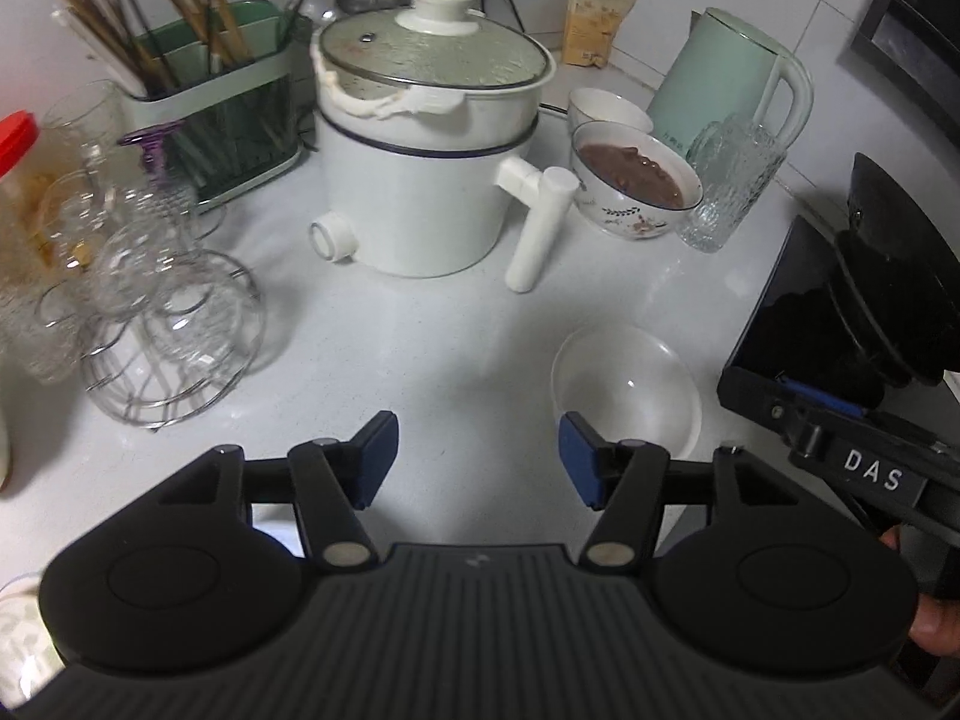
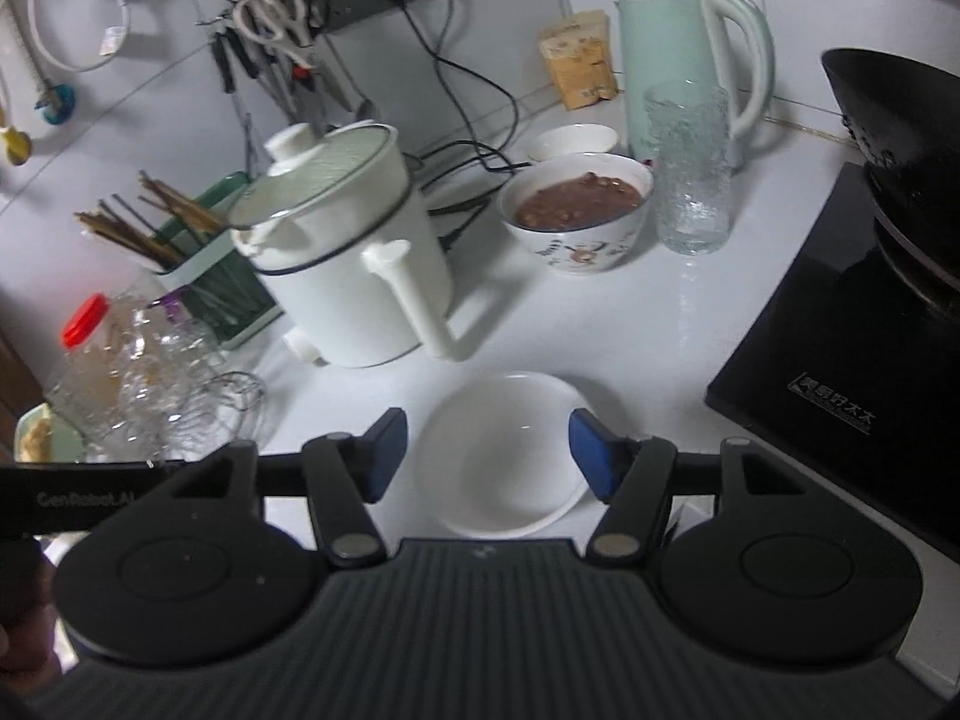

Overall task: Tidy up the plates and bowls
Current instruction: 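Move both grippers to the rim of the white ceramic bowl, then close both grippers on the white bowl rim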

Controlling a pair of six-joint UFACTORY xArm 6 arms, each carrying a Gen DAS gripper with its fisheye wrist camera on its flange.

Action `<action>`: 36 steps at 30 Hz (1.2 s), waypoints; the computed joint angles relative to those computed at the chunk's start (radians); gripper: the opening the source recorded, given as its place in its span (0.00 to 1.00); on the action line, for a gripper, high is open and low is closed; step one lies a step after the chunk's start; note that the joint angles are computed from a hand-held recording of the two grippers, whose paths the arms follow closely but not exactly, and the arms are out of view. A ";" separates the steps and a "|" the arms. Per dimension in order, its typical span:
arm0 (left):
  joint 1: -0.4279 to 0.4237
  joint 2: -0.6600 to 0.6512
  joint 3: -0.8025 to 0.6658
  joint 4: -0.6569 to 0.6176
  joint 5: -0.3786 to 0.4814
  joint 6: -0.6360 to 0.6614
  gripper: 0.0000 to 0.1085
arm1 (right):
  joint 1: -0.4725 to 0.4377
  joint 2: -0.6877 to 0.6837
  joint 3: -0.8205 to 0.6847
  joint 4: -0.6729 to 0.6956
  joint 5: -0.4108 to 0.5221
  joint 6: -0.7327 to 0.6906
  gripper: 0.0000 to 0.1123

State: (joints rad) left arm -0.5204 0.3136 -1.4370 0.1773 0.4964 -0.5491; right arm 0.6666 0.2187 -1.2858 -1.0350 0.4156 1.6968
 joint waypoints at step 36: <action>-0.017 0.567 -0.699 -0.239 0.278 0.162 0.20 | -0.121 0.209 -0.049 0.318 -0.127 -0.192 0.16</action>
State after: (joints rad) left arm -0.5370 0.8809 -2.1364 -0.0619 0.7743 -0.3868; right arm 0.5458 0.4276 -1.3346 -0.7167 0.2884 1.5045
